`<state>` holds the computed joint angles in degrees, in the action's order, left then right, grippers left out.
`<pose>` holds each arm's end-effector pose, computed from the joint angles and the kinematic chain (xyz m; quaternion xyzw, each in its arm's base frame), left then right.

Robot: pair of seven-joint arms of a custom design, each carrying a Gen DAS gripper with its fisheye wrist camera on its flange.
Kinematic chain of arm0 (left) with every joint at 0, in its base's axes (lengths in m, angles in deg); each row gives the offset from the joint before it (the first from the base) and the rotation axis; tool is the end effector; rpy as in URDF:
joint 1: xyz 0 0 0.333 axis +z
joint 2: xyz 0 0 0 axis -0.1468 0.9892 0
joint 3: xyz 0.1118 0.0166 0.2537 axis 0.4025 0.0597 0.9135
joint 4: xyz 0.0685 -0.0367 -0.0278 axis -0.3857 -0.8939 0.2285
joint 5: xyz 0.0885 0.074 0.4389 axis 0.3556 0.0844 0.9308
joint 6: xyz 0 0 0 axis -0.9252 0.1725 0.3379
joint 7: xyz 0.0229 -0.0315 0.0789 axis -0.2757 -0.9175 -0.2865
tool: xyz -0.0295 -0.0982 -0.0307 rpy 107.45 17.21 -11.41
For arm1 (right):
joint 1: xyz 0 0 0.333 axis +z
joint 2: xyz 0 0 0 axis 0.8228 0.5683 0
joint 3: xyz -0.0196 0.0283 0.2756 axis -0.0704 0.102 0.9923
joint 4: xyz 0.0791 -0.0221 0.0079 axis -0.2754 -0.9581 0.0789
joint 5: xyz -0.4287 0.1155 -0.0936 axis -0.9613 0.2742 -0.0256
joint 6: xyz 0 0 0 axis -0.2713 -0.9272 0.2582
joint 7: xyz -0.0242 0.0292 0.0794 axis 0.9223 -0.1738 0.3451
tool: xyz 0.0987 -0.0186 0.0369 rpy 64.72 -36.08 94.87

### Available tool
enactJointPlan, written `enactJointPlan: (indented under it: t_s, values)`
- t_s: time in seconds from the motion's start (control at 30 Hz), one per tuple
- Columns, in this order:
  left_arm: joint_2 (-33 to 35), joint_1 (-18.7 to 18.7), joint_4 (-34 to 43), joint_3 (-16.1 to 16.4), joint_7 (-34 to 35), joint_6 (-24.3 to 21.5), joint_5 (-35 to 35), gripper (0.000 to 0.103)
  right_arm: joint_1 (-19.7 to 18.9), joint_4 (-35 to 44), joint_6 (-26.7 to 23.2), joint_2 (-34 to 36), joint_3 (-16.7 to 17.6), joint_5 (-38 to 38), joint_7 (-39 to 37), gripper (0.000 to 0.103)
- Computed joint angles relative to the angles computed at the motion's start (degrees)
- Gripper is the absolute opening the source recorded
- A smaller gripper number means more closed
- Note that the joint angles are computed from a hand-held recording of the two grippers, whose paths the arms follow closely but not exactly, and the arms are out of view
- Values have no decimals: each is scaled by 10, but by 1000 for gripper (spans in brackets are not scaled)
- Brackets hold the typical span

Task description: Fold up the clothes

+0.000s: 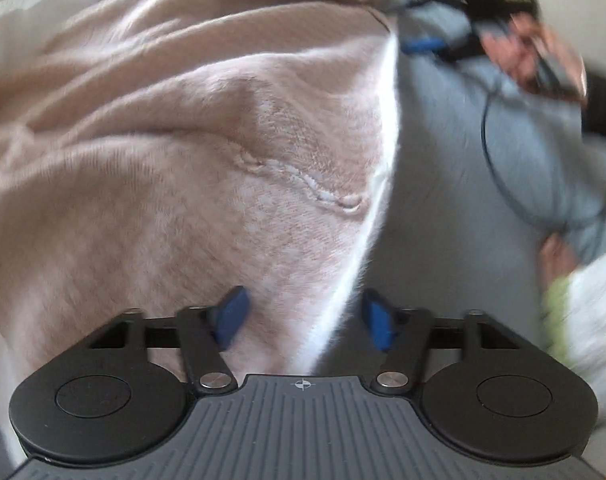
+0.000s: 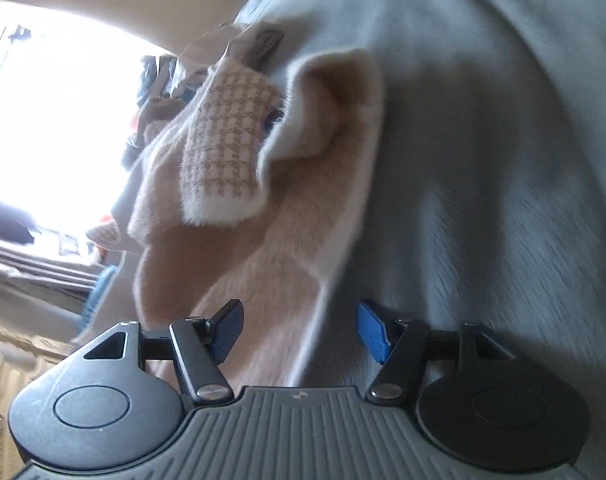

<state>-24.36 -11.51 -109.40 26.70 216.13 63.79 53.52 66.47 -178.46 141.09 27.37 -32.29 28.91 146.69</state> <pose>0.6415 -0.1303 0.5036 -0.4101 0.8792 -0.2294 0.0787 0.7253 0.1974 0.4525 -0.4012 0.7965 0.0654 0.4477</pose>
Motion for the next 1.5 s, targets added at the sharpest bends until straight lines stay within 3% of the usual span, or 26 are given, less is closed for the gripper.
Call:
enactJointPlan:
  t_s: [0.1, 0.17, 0.23, 0.33, 0.47, 0.53, 0.73, 0.8, 0.9, 0.97, 1.07, 1.2, 1.27, 1.3, 1.37, 1.4, 1.43, 1.5]
  values:
    - [-19, -5, -31, -3, 15, 42, 42, 42, 21, 75, -12, 57, -18, -60, 24, 65]
    - [-28, -9, -49, -3, 14, 66, 50, 25, 36, 116, -24, 86, -33, -105, 49, 59]
    - [-38, -12, -60, 3, 28, 71, 20, 3, 69, 157, -46, 110, -70, -186, 96, 32]
    - [-54, -8, -60, 22, 73, 37, -42, 0, 91, 142, -46, 93, -89, -258, 132, 15]
    - [-51, 11, -27, 45, 108, -59, -89, 0, 92, 35, -14, 10, -76, -289, 132, 11]
    - [-50, 25, -7, 53, 116, -110, -93, 0, 83, 2, -27, -24, -58, -277, 118, 10]
    - [-11, 61, 80, 55, 128, -261, -36, 0, 75, -63, -112, -99, -21, -214, 88, 10]
    - [3, 67, 101, 49, 143, -298, -11, 0, 75, -52, -137, -92, -16, -193, 88, 10]
    - [22, 70, 112, 39, 149, -314, 22, 0, 75, -42, -161, -82, -11, -165, 86, 10]
    - [40, 73, 128, 35, 113, -321, 28, 4, 73, -28, -177, -72, -11, -158, 72, 11]
    - [71, 80, 157, 30, 41, -335, 23, 9, 69, -2, -213, -65, -13, -158, 47, 21]
    - [66, 97, 178, 31, 8, -363, 4, 36, 79, 2, -257, -104, -23, -246, -12, 46]
    - [46, 103, 170, 33, 7, -361, 9, 50, 80, -1, -268, -128, -22, -272, -64, 47]
    - [36, 105, 166, 35, 10, -357, 10, 60, 79, -5, -264, -140, -21, -274, -94, 47]
    - [22, 108, 159, 40, 14, -328, 2, 64, 82, -5, -228, -148, -20, -295, -130, 56]
    - [18, 110, 156, 43, 11, -311, -5, 65, 87, 0, -196, -140, -20, -324, -129, 76]
    - [22, 111, 160, 45, 4, -302, -12, 65, 93, 13, -168, -124, -22, -357, -122, 88]
    - [27, 114, 166, 47, -16, -279, -35, 65, 110, 70, -152, -71, -32, -429, -102, 89]
